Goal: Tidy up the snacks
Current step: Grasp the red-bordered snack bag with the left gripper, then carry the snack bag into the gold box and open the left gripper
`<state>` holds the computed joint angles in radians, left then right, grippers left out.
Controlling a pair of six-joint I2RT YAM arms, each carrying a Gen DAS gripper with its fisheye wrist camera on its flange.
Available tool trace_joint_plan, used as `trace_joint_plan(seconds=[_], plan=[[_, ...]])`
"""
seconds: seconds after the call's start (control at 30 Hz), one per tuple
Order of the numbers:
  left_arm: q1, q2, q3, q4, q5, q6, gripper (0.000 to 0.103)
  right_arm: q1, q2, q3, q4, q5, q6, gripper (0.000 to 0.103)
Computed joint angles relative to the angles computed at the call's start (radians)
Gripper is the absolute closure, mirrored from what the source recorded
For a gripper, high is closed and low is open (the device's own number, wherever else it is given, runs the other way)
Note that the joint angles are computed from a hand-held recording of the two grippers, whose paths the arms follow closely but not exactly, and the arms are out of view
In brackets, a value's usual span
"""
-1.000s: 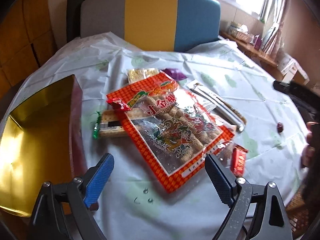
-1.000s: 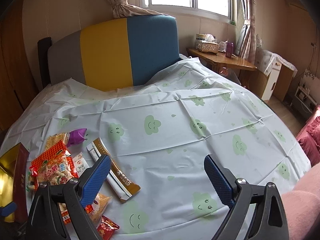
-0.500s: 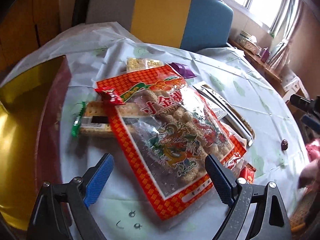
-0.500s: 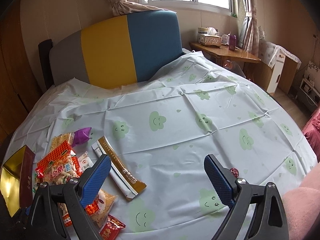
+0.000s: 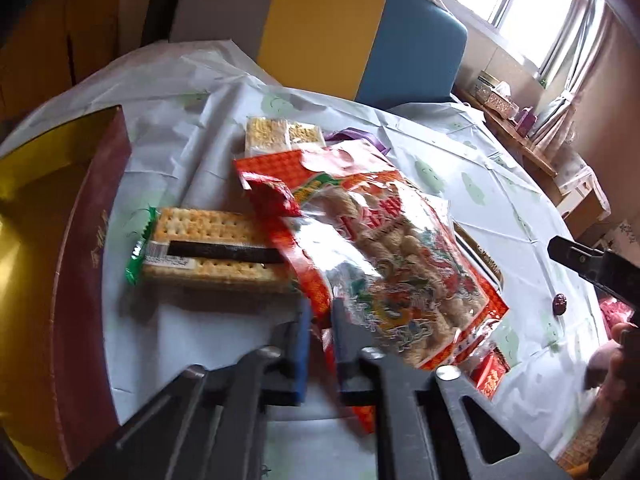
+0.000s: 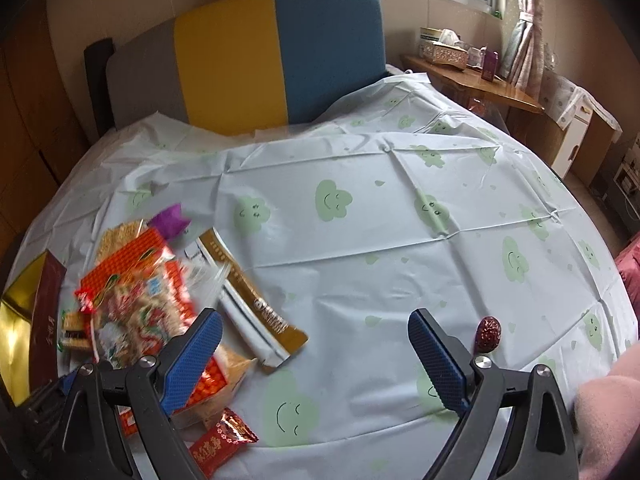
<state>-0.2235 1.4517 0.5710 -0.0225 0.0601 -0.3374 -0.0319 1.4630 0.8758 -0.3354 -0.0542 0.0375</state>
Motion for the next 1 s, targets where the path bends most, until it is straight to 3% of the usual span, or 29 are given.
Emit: trace_joint_plan(seconds=[0.13, 0.27, 0.3, 0.37, 0.4, 0.43, 0.5, 0.6, 0.7, 0.9, 1.0], plan=[[0.027, -0.058, 0.021, -0.026, 0.083, 0.029, 0.102, 0.032, 0.020, 0.003, -0.010, 0.025, -0.029, 0.011], [0.033, -0.074, 0.024, -0.049, 0.075, 0.031, 0.100, 0.044, 0.025, 0.002, -0.013, 0.030, -0.044, 0.014], [0.029, -0.062, 0.020, -0.055, 0.060, 0.026, 0.096, 0.045, 0.025, 0.000, -0.011, 0.033, -0.041, 0.014], [0.027, -0.043, 0.002, -0.033, 0.067, 0.028, 0.078, 0.039, 0.026, 0.003, -0.018, 0.022, -0.038, 0.014], [0.014, -0.042, -0.012, -0.023, 0.034, 0.025, 0.061, 0.038, 0.024, 0.003, -0.017, 0.020, -0.039, 0.014], [0.004, -0.044, -0.025, -0.011, 0.004, 0.014, 0.050, 0.039, 0.022, 0.002, -0.016, 0.023, -0.040, 0.014], [0.011, -0.061, -0.065, 0.015, 0.002, -0.002, 0.049, 0.038, 0.022, 0.004, -0.020, 0.022, -0.041, 0.014], [0.011, -0.049, -0.091, 0.044, 0.032, -0.006, 0.051, 0.035, 0.027, 0.011, -0.028, 0.020, -0.040, 0.014], [-0.008, -0.037, -0.074, 0.025, 0.072, 0.003, 0.068, 0.040, 0.028, 0.011, -0.027, 0.026, -0.042, 0.014], [-0.063, 0.014, -0.028, 0.031, 0.066, -0.032, 0.068, 0.044, 0.034, 0.010, -0.026, 0.036, -0.046, 0.014], [-0.049, 0.028, -0.009, 0.022, 0.053, -0.013, 0.096, 0.046, 0.036, 0.009, -0.022, 0.043, -0.049, 0.014]])
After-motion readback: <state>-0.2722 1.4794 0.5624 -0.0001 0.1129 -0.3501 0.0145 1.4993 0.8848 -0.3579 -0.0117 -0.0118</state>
